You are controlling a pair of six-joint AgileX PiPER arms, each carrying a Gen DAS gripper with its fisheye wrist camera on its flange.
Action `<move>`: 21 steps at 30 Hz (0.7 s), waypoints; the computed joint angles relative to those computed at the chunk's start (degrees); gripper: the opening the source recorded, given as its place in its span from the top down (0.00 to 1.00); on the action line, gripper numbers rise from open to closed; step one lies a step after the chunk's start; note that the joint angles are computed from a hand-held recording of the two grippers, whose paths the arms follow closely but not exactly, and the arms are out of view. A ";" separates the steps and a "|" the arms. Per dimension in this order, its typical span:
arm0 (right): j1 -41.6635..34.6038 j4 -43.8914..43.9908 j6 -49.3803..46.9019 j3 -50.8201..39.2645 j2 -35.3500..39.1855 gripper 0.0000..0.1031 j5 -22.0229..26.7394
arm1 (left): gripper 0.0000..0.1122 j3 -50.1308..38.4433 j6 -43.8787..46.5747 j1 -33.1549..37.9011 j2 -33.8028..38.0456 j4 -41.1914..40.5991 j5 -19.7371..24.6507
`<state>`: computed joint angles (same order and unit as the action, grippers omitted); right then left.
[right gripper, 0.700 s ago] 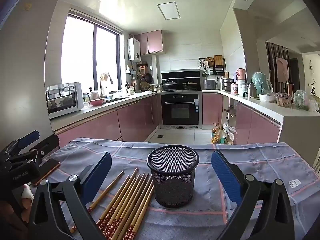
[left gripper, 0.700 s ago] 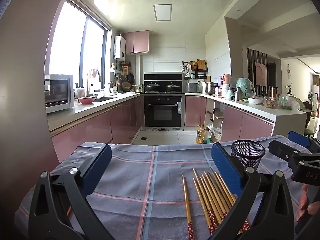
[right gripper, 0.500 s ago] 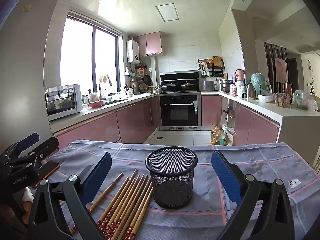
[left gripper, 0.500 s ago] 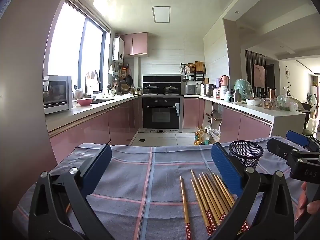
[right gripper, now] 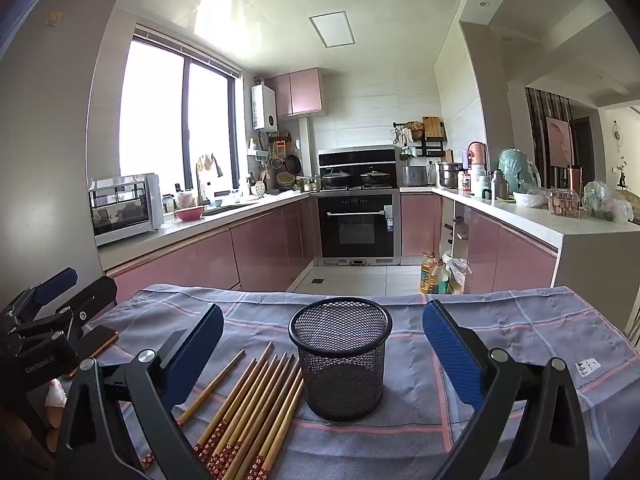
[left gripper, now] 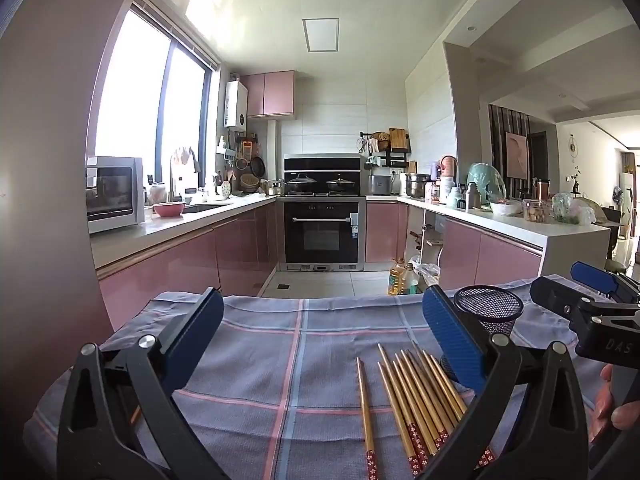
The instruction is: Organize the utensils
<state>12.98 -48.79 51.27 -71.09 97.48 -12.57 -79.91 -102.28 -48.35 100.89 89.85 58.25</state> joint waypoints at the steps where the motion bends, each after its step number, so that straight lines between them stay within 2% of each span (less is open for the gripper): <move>1: 0.07 0.03 -0.02 -0.08 0.07 0.06 0.12 | 0.12 -0.14 -0.04 -0.02 0.18 0.07 0.12; 13: 0.30 3.96 -3.95 0.56 -0.18 0.06 -0.24 | 0.12 -0.43 -0.20 -0.38 0.41 0.70 0.71; 21: 0.22 3.18 -3.02 0.49 -0.12 0.06 -0.36 | 0.12 -0.50 -0.19 -0.41 0.52 0.70 0.74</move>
